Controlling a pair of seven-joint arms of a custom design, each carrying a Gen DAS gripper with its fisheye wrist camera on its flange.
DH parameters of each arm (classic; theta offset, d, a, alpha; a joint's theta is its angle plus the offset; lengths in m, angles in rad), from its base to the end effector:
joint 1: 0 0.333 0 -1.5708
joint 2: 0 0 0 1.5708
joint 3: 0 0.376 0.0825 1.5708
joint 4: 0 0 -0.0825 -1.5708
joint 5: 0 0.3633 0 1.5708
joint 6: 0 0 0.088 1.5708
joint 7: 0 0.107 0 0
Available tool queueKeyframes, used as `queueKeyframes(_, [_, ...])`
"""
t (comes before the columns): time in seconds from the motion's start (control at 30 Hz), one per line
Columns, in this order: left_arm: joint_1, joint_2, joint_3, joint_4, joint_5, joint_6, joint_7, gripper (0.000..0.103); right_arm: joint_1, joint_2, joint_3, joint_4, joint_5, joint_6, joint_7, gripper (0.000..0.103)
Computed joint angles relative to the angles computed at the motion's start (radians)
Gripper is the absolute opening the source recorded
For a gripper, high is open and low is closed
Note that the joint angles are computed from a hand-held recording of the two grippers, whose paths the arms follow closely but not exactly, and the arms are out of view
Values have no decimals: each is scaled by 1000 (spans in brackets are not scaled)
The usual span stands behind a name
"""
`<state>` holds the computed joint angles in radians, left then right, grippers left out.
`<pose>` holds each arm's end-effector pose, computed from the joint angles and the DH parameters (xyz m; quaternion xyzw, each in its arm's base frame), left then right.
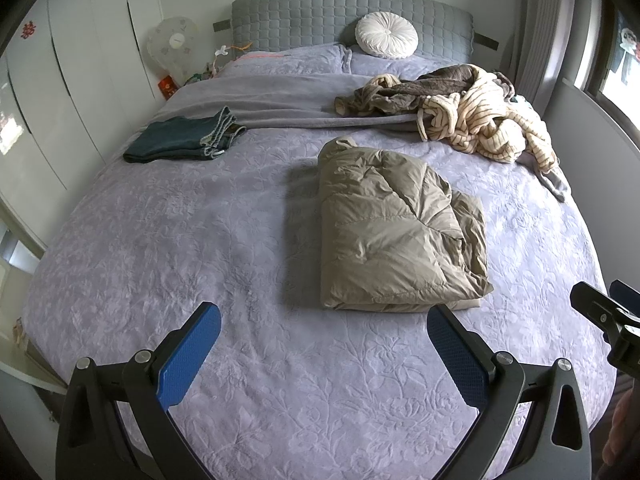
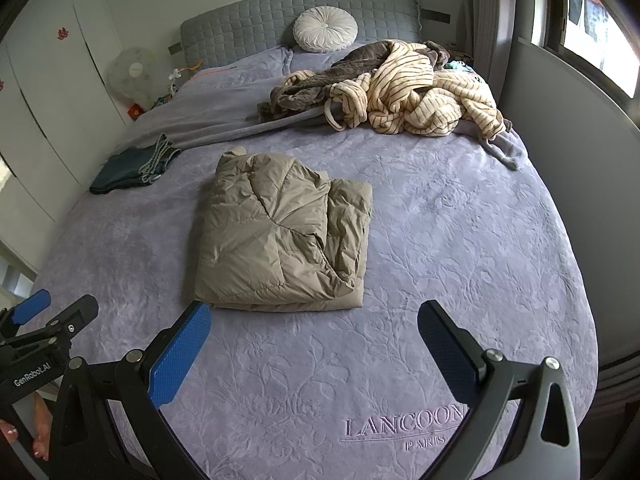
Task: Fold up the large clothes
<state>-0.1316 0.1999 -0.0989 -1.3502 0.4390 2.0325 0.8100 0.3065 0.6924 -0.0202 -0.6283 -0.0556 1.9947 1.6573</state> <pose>0.6346 -0.1150 0.7266 -0.8020 0.5105 -0.1660 0.2618 0.7378 0.2225 0.7111 -0.7344 0.5919 -0.2137 0.2545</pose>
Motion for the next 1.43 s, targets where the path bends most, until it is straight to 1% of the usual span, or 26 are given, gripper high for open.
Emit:
queueKeyframes(0.53, [2,-1,1,-5,-1,8,3,103,5,-34,0,-65,-8,33,14,103])
queueKeyframes(1.2, [3,-1,2,-4,1,7,3,103,9,-54,1,-107,-18,54,26,103])
queueKeyframes(1.43, [3,-20,0,-25,11,30,-22,103,12,-66,1,-131,-22,67,35,103])
